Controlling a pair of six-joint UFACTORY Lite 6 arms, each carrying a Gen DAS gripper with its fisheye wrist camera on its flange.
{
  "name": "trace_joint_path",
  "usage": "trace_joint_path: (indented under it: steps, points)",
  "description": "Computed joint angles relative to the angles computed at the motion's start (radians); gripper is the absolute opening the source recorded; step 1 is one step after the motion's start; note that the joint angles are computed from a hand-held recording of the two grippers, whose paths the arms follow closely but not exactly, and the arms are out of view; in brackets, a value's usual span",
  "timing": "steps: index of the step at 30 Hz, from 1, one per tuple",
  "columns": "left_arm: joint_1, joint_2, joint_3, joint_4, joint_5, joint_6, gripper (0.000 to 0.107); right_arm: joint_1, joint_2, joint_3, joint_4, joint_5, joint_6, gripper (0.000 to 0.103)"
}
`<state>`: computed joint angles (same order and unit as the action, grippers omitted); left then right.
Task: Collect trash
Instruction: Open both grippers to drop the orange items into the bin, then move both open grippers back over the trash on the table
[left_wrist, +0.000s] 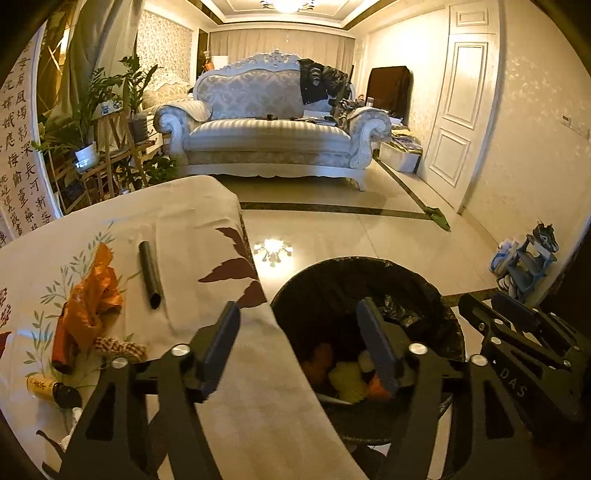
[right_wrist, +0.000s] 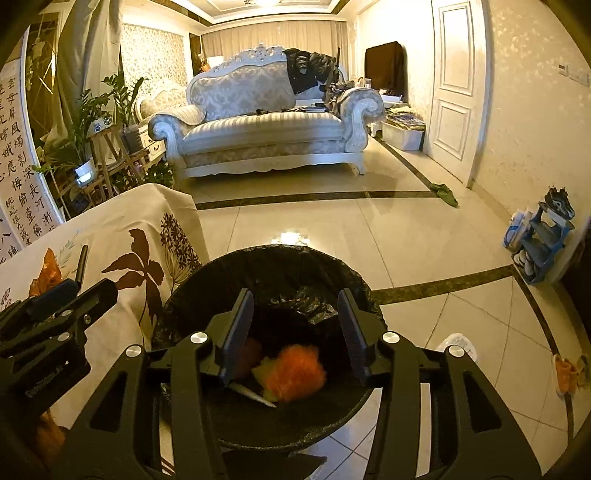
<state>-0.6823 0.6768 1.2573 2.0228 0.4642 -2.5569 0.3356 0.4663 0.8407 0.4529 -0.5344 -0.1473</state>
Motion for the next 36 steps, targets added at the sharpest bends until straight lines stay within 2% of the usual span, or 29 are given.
trace_joint_path:
  steps: [6,9,23,33,36]
  points:
    - [0.012,-0.064,-0.071,-0.023,0.033,0.009,0.073,0.025,-0.031,-0.013,0.03,0.004,-0.022,0.048]
    - [0.026,-0.109,-0.126,-0.007,0.033,-0.018,0.073,0.054,-0.053,-0.024,0.061,0.001,-0.042,0.054]
    - [0.086,-0.346,-0.429,0.01,0.105,-0.083,0.076,0.214,-0.077,-0.003,0.147,0.016,-0.093,0.055]
    - [0.258,-0.428,-0.601,0.049,0.092,-0.148,0.077,0.325,-0.004,0.111,0.188,0.058,-0.137,0.055]
    - [0.306,-0.428,-0.63,0.108,0.077,-0.192,0.077,0.344,0.023,0.147,0.195,0.075,-0.15,0.055]
